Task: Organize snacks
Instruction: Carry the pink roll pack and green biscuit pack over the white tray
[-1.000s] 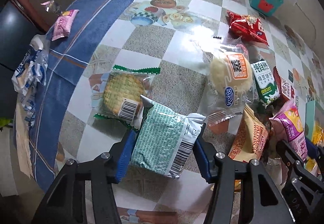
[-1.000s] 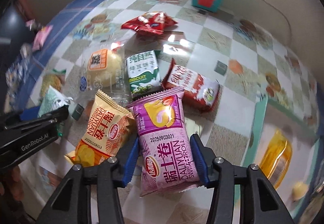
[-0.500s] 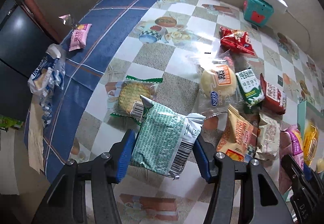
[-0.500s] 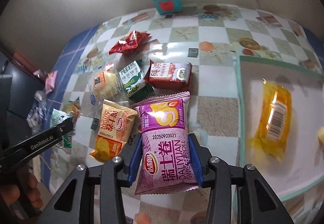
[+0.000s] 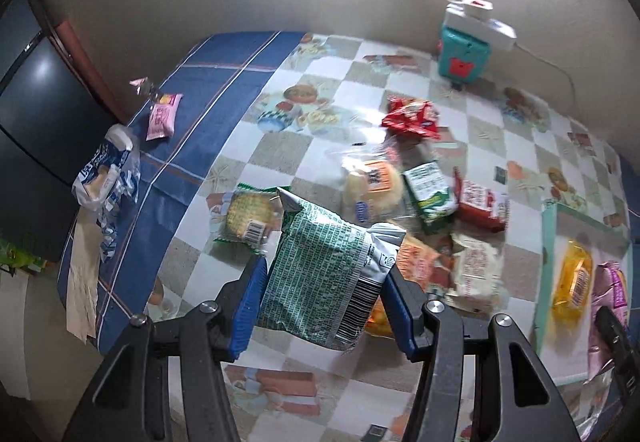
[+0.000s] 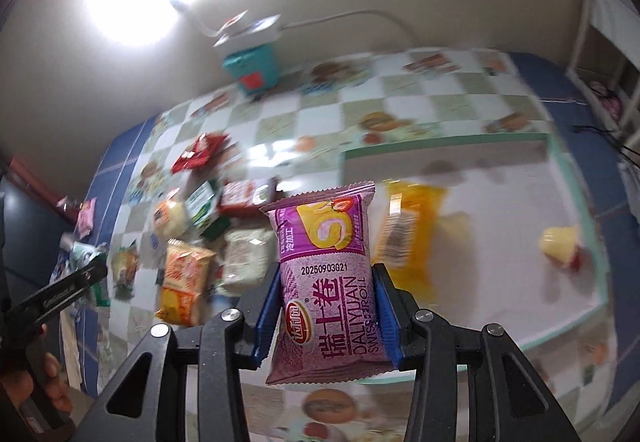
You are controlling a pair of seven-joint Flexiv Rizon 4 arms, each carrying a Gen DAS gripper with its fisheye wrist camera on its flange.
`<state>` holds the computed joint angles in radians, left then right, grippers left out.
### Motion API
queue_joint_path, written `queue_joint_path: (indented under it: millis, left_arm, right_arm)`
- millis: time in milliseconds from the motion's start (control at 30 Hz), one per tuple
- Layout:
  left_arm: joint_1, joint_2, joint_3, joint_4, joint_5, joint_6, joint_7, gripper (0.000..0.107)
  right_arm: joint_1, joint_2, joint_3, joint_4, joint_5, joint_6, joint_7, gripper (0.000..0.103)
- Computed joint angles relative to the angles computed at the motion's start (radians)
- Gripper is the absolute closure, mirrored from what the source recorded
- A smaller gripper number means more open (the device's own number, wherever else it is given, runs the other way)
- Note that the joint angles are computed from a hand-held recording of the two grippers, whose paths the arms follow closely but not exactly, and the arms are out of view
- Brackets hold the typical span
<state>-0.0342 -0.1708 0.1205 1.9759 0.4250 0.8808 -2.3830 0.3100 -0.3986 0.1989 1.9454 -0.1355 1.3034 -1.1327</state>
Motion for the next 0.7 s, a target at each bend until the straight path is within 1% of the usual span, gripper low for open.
queue_joint_path:
  millis: [200,433,600,700]
  left_arm:
    - [-0.035,-0.003,-0.023,-0.031,0.020,-0.006,-0.022,0.049]
    - [-0.077,-0.027,-0.046,-0.075,0.017,0.011,-0.023,0.049]
    - [-0.110,-0.057,-0.067,-0.105,-0.027,0.054,0.010,0.049]
    - [-0.139,-0.077,-0.071,-0.131,-0.035,0.063,0.028,0.049]
  right_arm:
    - [-0.021,0.050,-0.072,0.050,-0.027,0.046,0.069,0.057]
    - [-0.037,0.085,-0.181,0.103,-0.135,0.086,0.219,0.057]
    - [-0.071,0.095,-0.220,0.116,-0.196,0.089,0.297,0.057]
    - [-0.092,0.102,-0.239,0.126,-0.229,0.093,0.334,0.057]
